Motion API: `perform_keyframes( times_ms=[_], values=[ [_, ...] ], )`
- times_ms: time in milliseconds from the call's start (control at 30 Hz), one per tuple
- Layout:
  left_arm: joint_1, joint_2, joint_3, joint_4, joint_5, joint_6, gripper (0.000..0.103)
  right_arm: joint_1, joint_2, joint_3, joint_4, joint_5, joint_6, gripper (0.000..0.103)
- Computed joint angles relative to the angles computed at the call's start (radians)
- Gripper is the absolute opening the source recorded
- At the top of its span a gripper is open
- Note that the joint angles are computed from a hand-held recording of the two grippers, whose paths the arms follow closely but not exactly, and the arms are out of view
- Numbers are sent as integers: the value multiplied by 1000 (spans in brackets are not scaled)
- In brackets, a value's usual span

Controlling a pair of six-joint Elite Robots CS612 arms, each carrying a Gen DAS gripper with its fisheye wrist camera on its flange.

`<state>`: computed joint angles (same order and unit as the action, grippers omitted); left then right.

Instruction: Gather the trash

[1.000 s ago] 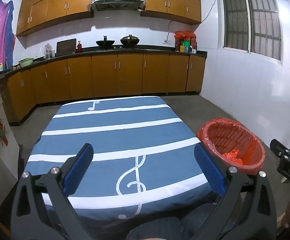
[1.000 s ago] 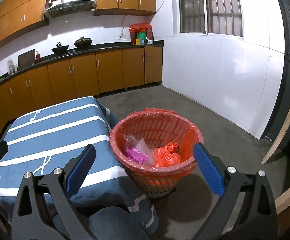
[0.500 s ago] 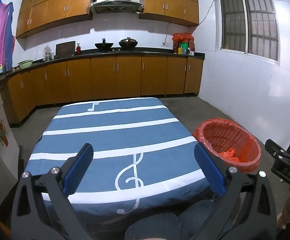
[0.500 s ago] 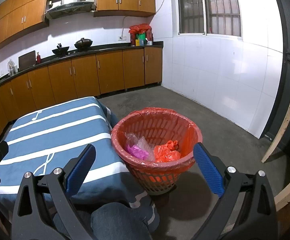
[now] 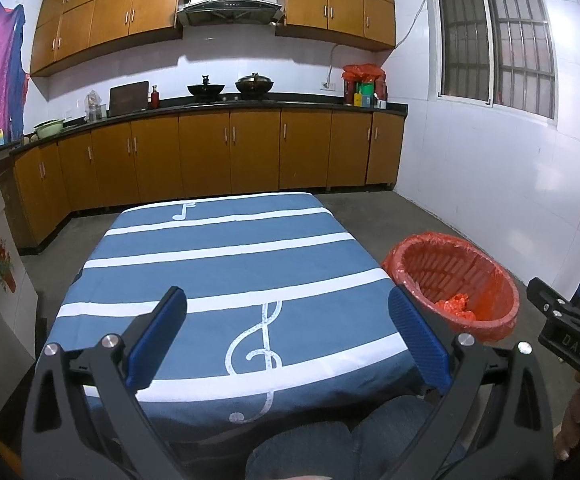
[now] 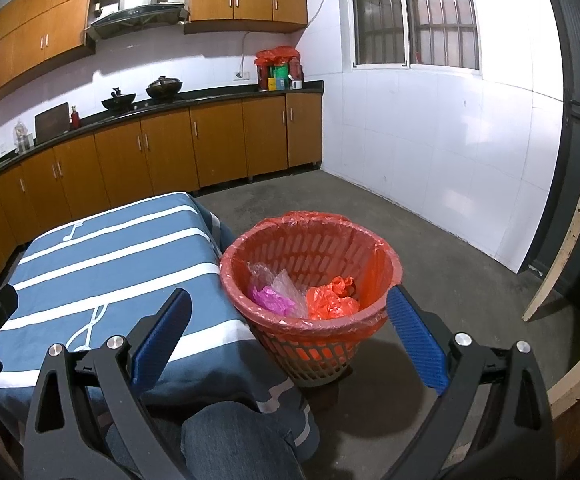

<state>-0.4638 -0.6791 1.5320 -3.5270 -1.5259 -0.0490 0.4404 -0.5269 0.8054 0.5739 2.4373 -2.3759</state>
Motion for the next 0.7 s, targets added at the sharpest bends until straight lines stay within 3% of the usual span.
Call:
perform_keyframes(
  times_ms=[700],
  values=[
    [-2, -11, 20, -21, 25, -24, 99, -1, -2, 8, -7, -4, 0, 97]
  ],
)
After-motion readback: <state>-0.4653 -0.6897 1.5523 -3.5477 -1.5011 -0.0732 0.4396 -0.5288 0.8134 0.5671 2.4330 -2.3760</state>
